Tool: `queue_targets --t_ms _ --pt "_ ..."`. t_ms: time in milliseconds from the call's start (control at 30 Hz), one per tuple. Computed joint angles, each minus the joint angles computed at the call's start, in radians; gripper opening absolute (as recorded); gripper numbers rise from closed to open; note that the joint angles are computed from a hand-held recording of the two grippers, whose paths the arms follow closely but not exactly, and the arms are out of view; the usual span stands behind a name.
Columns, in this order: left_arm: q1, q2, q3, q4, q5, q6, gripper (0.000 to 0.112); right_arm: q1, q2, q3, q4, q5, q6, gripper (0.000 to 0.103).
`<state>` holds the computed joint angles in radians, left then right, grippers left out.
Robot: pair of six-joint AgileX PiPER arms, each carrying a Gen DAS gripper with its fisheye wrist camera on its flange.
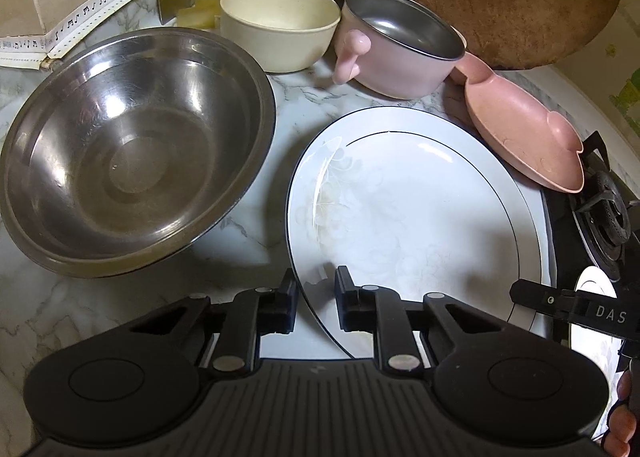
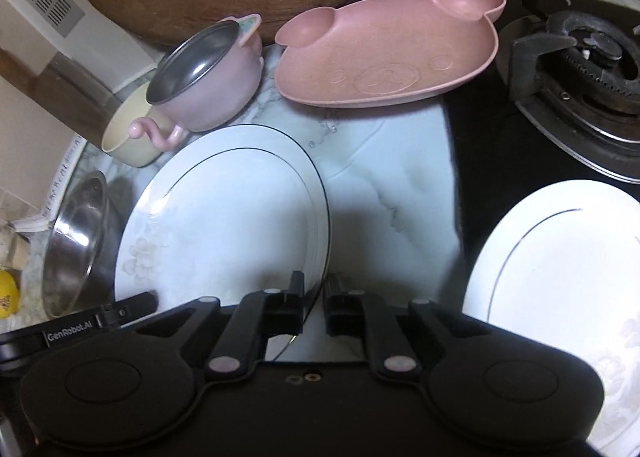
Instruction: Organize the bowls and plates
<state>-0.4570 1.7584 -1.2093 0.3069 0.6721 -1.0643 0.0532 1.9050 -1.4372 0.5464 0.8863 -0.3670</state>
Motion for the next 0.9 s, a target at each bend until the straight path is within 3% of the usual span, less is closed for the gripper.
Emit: queue_targets --t_ms 900 --pt "-0.163 -0.126 0.122 -0.004 0.047 -0.047 0.016 -0.112 -0.207 0.247 0.009 0.061 -0.060 0.010"
